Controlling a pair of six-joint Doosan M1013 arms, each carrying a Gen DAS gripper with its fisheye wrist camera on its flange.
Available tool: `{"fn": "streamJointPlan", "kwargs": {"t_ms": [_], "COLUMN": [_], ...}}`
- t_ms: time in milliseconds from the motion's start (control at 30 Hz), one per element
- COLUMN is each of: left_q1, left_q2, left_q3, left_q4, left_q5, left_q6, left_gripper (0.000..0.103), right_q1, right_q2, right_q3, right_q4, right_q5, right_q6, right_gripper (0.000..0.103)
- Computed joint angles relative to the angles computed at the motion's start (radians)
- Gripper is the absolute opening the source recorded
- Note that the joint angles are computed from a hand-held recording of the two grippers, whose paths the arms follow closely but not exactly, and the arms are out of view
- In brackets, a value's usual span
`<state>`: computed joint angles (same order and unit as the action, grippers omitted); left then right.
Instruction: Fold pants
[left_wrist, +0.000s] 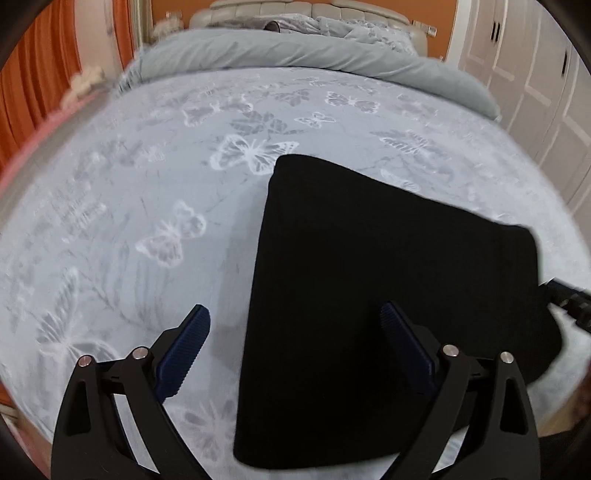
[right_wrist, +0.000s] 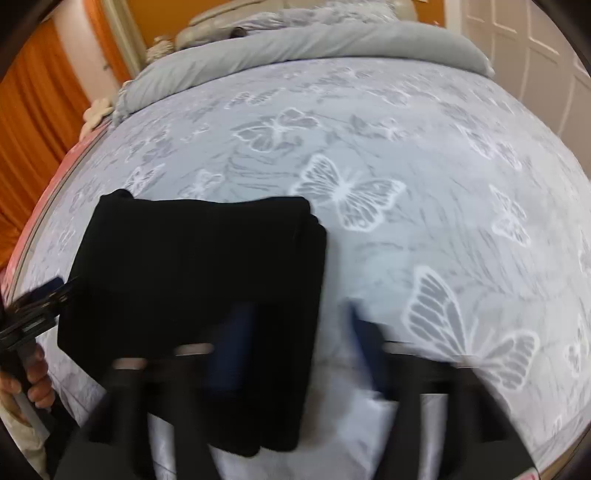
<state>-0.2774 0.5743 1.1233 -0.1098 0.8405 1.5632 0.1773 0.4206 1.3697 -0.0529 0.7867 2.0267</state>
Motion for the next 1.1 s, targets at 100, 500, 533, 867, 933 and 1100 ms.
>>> {"fn": "streamJointPlan", "kwargs": {"t_ms": [100, 500, 533, 867, 933, 1100], "left_q1": [0.056, 0.103, 0.103, 0.105, 0.103, 0.114], "left_q2": [0.005, 0.062, 0.061, 0.033, 0.047, 0.094], "left_q3": [-0.003, -0.032, -0.035, -0.030, -0.041, -0.073], "left_q4": [-0.225, -0.481, -0.480, -0.502, -0.486, -0.530], "left_q5": [0.072, 0.277, 0.278, 0.242, 0.258, 0.322], "left_q6": [0.105, 0.276, 0.270, 0.267, 0.243, 0.191], "left_gripper": [0.098, 0.056, 0.049, 0.031, 0.033, 0.065], "right_q1": [-0.032, -0.060, -0.059, -0.040, -0.044, -0.071], "right_q2": [-0.010, 0.021, 0.018, 0.008, 0.017, 0.036], "right_q3": [0.028, 0.039, 0.039, 0.017, 0.022, 0.035], "right_q4": [0.217, 0.536, 0.545, 0.483, 0.498, 0.651], "right_q5": [-0.011, 0.009, 0.002, -0.004, 0.003, 0.018], "right_q6": [-0.134, -0.310, -0.323, -0.289, -0.269, -0.328], "right_gripper": [0.087, 0.046, 0.041, 0.038, 0.042, 0.060]}}
